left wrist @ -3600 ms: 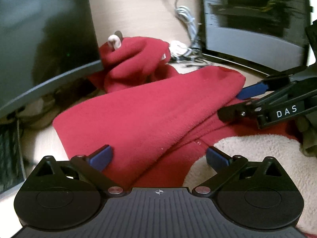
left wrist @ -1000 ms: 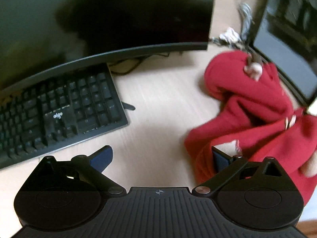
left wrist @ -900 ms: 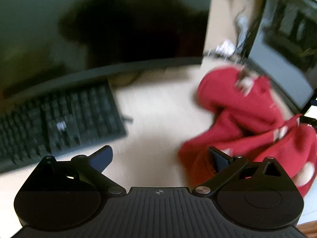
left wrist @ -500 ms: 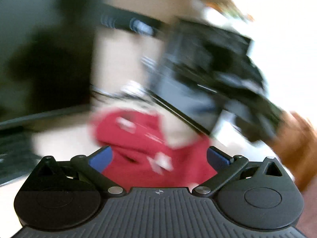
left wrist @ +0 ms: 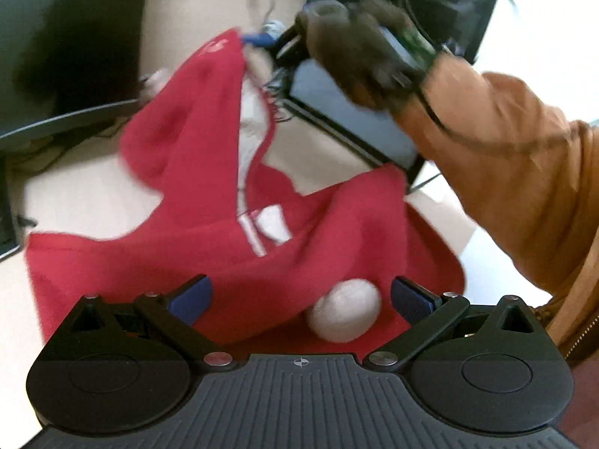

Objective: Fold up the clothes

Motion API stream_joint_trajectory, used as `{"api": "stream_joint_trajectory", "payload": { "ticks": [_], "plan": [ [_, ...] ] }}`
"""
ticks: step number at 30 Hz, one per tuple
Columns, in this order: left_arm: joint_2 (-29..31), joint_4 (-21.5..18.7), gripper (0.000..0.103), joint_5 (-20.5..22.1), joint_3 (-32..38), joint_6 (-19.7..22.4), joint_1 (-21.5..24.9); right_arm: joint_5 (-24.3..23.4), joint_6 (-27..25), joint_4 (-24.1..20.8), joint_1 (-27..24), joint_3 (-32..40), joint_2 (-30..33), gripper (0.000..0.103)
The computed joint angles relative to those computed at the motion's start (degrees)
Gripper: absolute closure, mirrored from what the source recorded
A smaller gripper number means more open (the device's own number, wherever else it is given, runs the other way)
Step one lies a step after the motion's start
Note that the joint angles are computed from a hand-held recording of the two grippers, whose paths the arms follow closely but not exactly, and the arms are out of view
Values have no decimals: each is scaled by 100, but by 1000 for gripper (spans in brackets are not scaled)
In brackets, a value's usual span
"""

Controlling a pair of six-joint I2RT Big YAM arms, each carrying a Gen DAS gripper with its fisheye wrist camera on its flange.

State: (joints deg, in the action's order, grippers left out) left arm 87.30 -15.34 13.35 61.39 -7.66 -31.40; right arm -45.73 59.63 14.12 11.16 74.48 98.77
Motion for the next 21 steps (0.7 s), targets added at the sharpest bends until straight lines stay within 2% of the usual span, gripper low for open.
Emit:
{"api": "stream_joint_trajectory", "payload": {
  "ticks": [3,5,7,8,9,11,14,15,17,19,20,21],
  "plan": [
    [-147,41,0,-128,-199,-113,12,873,-881,-476,-77,559,300,0],
    [-259,48,0,-186,-303,-160,31,1259,-1155,-1287,-114,915,466,0],
    [-464,112,0,-219,-460,-92,89,1116,-1221,-1851,-168,977,486,0],
    [-562,143,0,-248,-511,-18,152,1002,-1432,-2032,-186,859,380,0],
    [-659,173,0,-273,-560,57,218,1011,-1966,-2227,-176,615,119,0],
    [-793,166,0,-449,-610,185,405,1289,-3355,-2622,-111,4,-597,0],
    [-771,119,0,-951,-624,249,630,2017,-5524,-2685,-24,-1218,-1887,0],
    [-745,108,0,-1126,-620,267,701,2214,-6096,-2730,1,-1573,-2279,0],
    [-583,194,0,-1383,-577,554,736,2484,-6886,-2917,55,-2179,-2936,0],
    [-388,323,0,-1612,-522,920,739,2609,-7306,-3163,122,-2652,-3413,0],
    [-277,476,0,-1915,-487,968,704,2770,-7427,-3221,180,-2871,-3619,0],
    [-145,701,0,-2391,-438,905,639,3010,-7471,-3218,257,-3078,-3793,0]
  ]
}}
